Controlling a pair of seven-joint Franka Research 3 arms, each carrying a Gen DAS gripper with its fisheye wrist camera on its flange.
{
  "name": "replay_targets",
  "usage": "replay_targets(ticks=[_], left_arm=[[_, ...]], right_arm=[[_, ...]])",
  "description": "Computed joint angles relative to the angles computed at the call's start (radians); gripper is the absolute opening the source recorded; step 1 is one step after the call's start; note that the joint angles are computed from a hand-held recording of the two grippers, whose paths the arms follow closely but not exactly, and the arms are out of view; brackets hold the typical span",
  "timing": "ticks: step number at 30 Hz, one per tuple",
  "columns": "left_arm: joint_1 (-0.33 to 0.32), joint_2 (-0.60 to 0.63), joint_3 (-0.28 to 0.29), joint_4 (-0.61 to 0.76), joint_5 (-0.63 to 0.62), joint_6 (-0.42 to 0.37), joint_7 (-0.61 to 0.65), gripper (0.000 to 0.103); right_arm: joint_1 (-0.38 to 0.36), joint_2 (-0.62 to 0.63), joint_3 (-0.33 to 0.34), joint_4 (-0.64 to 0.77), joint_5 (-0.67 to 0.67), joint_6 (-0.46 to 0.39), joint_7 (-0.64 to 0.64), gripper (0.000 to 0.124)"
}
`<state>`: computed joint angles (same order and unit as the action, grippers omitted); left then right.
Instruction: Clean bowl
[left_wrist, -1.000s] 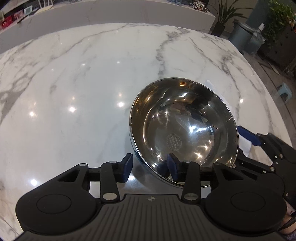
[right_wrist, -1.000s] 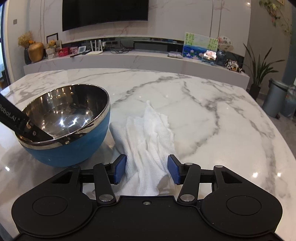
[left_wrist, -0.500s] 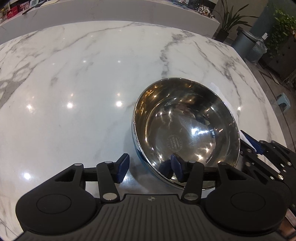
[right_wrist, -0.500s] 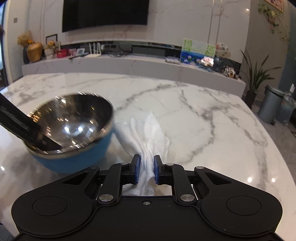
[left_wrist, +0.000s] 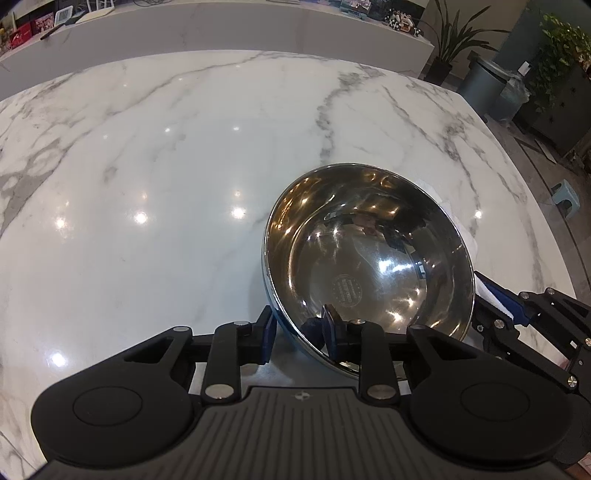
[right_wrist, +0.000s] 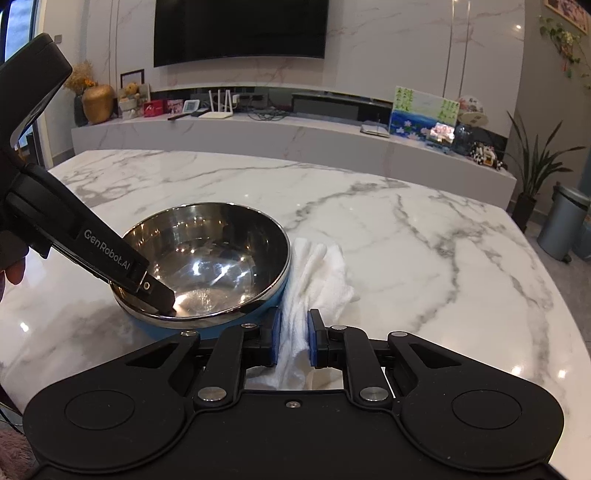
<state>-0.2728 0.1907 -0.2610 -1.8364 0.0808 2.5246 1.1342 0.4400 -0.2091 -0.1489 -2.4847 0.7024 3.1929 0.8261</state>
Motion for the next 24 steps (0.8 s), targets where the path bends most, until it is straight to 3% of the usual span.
replay_targets(ticks=[2, 15, 20, 24], left_arm=[[-0.002, -0.007, 0.003, -0.005, 0.013, -0.001, -0.005, 0.024], [0.010, -0.012, 0.006, -0.006, 0.009, -0.008, 0.017, 0.021], [0.010, -0.008, 0.010, 0.000, 0.024, -0.011, 0.019, 0.021], [0.012, -0.008, 0.009, 0.001, 0.020, -0.011, 0.024, 0.021]], right_arm=[[0.017, -0.002, -0.016, 0.005, 0.010, -0.013, -0.020, 0.014], [-0.038, 0.006, 0.038, 0.022, 0.023, -0.065, -0.018, 0.014], [-0.002, 0.004, -0.005, 0.053, 0.166, -0.125, -0.131, 0.014], [-0.019, 0.006, -0.006, 0.081, 0.271, -0.184, -0.214, 0.014]])
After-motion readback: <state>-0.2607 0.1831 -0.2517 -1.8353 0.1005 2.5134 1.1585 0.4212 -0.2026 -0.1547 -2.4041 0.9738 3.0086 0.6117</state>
